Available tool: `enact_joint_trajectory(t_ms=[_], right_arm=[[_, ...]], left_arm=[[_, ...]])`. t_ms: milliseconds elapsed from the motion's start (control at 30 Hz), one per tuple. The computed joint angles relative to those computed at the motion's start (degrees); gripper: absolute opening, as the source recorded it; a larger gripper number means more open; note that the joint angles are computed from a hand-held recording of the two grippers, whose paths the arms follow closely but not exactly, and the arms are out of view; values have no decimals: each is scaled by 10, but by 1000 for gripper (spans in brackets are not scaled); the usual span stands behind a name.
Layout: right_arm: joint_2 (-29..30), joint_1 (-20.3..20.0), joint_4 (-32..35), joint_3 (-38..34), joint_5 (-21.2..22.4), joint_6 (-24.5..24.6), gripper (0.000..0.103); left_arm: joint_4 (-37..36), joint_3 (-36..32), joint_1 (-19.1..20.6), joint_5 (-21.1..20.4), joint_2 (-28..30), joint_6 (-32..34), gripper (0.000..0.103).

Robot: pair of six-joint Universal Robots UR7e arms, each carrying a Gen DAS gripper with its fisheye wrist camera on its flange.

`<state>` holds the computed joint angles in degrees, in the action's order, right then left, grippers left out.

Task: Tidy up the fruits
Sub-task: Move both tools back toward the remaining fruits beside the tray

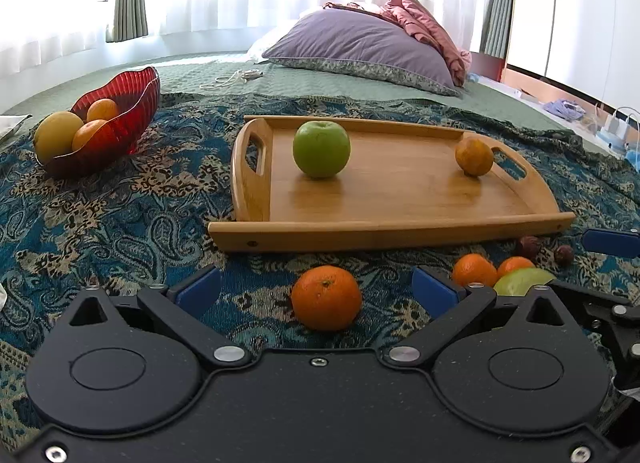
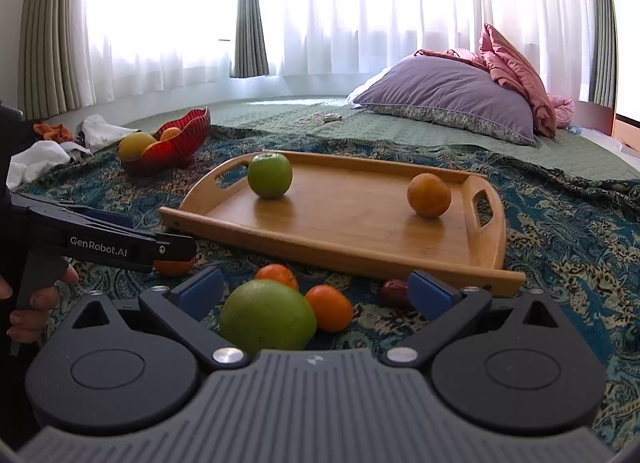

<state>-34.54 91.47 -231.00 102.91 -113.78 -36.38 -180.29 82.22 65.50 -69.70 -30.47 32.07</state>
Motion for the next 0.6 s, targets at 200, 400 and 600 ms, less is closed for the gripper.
enact_joint_trajectory(t_ms=[200, 400, 600], right_arm=[[11, 1, 0, -6, -10, -5, 103], [18, 2, 1, -11, -17, -15, 103], [23, 3, 5, -16, -23, -17, 103]], left_arm=[[-6, 7, 1, 3, -1, 1, 102], [-9, 8, 4, 8, 1, 2, 102], [-2, 9, 6, 5, 0, -5, 102]])
